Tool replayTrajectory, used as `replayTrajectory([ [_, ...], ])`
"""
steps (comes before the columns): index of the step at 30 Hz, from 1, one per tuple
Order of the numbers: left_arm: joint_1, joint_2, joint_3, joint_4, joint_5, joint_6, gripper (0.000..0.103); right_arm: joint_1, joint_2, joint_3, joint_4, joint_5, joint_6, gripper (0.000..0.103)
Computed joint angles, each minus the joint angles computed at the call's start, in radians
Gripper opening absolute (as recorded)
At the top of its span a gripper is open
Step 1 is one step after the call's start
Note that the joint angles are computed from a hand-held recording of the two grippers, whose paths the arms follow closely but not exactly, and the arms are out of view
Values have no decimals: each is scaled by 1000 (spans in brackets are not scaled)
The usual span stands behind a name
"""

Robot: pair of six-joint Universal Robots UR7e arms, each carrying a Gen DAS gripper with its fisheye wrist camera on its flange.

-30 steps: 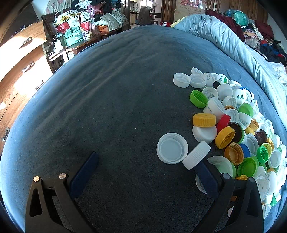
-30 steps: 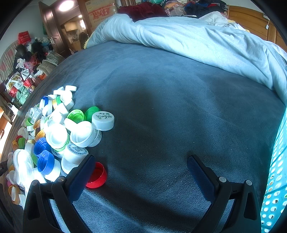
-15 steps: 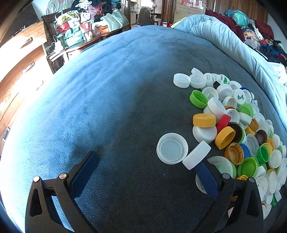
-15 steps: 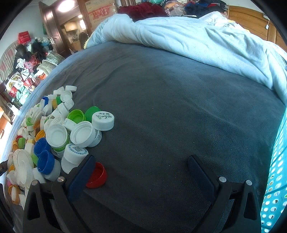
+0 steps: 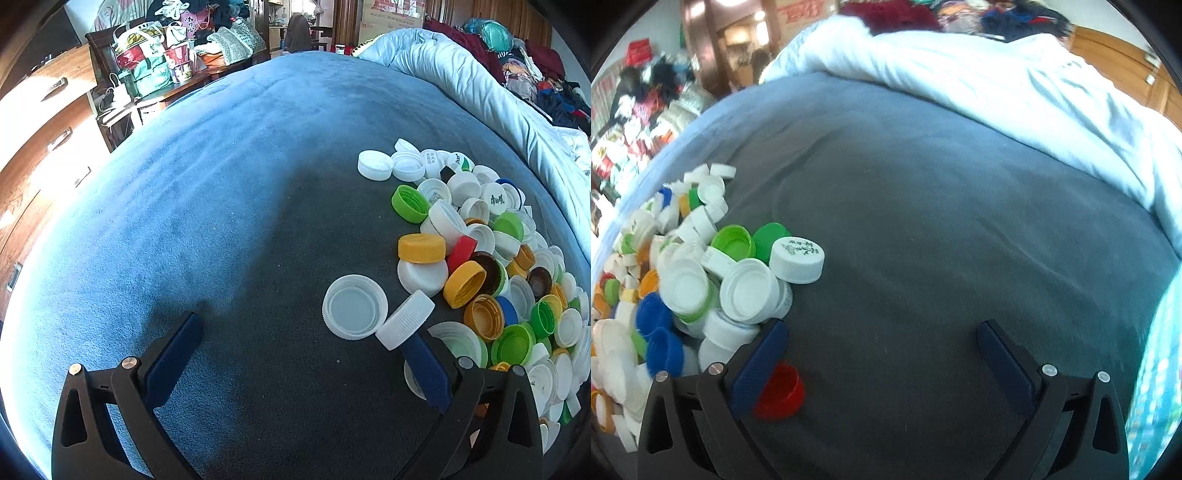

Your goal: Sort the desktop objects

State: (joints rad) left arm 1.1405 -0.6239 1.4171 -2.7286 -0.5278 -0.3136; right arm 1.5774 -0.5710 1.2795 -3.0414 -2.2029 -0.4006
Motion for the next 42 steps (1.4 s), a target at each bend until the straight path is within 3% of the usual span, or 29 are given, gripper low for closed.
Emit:
replayTrajectory([
  [3,0,1,-6,18,3,-8,102,5,3,-16,27,-17,13,103],
  [6,0,3,-14,30,0,-14,102,18,-38,19,87,13,-25,103],
  [11,4,-9,-19,56,-31,0,101,82,-152,233,-144,79,-113,103],
  [13,-1,-36,11,36,-65,50,95,100,-200,315,-182,116,-118,103],
  [16,-24,-96,113,-92,-133,172,86,113,-276,432,-154,181,-96,103],
  [17,-33,-113,143,-113,-165,224,79,115,-291,462,-141,201,-112,103],
  [18,-39,-124,164,-125,-193,278,64,118,-301,482,-125,221,-124,103],
  [20,-46,-137,184,-73,-252,349,47,109,-315,521,-84,277,-155,102],
  [21,-43,-138,183,-40,-273,354,36,105,-314,537,-66,282,-157,97],
  [22,-40,-138,186,-46,-286,356,34,102,-311,532,-21,295,-149,86],
  [24,-36,-135,192,-125,-285,366,34,99,-308,530,24,324,-144,77],
  [26,-15,-138,172,-168,-327,341,34,99,-308,529,35,358,-173,76],
  [31,28,-103,61,-84,-397,364,33,94,-297,492,85,394,-183,66],
  [32,32,-96,50,-75,-398,368,26,90,-293,482,98,406,-180,64],
  [33,43,-94,33,-27,-434,354,7,91,-298,482,103,409,-177,55],
  [34,51,-107,39,-8,-490,342,8,90,-295,477,100,411,-174,43],
  [36,36,-147,103,-53,-551,369,8,89,-303,471,114,428,-166,34],
  [39,-14,-208,212,-132,-543,390,8,91,-317,474,104,450,-174,33],
  [42,-47,-232,250,-184,-517,384,8,95,-316,461,108,460,-169,33],
])
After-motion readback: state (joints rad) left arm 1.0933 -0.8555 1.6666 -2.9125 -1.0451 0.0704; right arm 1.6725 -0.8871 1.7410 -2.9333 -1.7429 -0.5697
